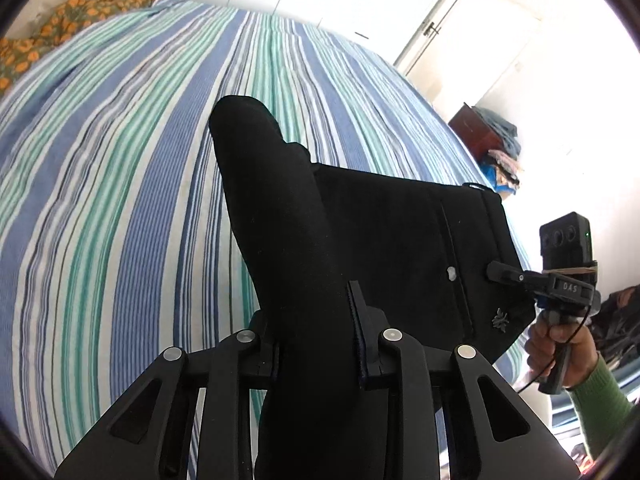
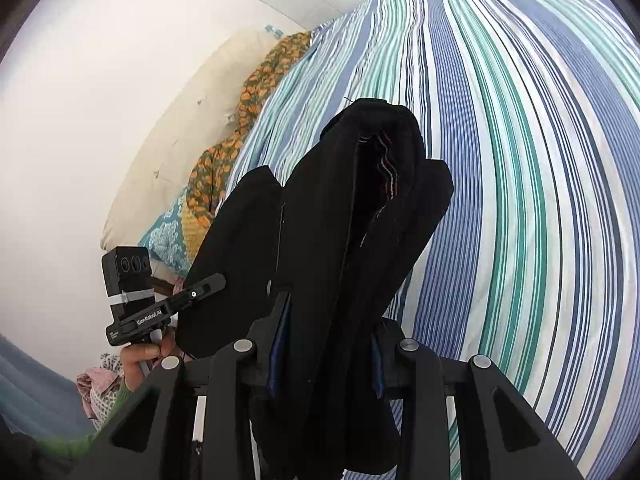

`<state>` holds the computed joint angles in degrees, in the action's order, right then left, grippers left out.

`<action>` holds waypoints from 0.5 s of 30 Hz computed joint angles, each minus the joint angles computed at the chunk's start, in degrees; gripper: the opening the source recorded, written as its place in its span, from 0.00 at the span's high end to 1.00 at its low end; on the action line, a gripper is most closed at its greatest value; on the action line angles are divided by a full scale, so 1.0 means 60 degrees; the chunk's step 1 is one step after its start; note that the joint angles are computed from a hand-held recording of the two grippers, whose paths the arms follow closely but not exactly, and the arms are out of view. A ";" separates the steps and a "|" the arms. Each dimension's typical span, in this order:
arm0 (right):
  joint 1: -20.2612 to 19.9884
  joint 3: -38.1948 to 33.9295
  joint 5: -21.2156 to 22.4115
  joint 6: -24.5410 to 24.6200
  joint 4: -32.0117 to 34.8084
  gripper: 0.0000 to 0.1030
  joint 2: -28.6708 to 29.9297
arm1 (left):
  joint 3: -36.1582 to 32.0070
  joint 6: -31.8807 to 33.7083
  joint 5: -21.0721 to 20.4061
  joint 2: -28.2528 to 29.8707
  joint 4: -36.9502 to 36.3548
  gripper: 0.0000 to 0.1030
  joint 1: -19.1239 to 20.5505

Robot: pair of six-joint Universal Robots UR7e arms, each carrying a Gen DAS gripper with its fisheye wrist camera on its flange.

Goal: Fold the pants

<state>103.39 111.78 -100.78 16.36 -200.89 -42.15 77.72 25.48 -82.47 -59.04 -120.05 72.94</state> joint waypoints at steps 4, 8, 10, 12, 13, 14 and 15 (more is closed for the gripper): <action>-0.0453 -0.0332 -0.0380 -0.0252 0.0188 0.54 -0.0226 | 0.0731 0.0646 0.2000 0.0454 -0.1963 0.23 -0.0185; -0.0365 0.0119 -0.3867 0.0380 0.1119 0.49 -0.0529 | 0.2033 0.1485 0.2977 0.0070 -0.3284 0.24 0.0068; -0.0134 0.0690 -0.4987 0.0367 0.0836 0.49 -0.0645 | 0.2840 0.1893 0.3059 -0.0427 -0.4091 0.23 0.0171; 0.0229 0.1202 -0.5867 0.0208 0.0589 0.46 -0.0672 | 0.3601 0.2118 0.3189 -0.0880 -0.4862 0.15 0.0150; 0.0482 0.1350 -0.6280 0.0190 0.0516 0.34 -0.0578 | 0.3941 0.2145 0.3255 -0.1097 -0.5183 0.13 0.0091; 0.0719 0.1472 -0.6558 0.0166 0.0374 0.17 -0.0455 | 0.4308 0.2156 0.3392 -0.1328 -0.5561 0.09 -0.0001; 0.0943 0.1526 -0.6735 0.0188 0.0271 0.09 -0.0304 | 0.4620 0.2209 0.3606 -0.1503 -0.5966 0.06 -0.0114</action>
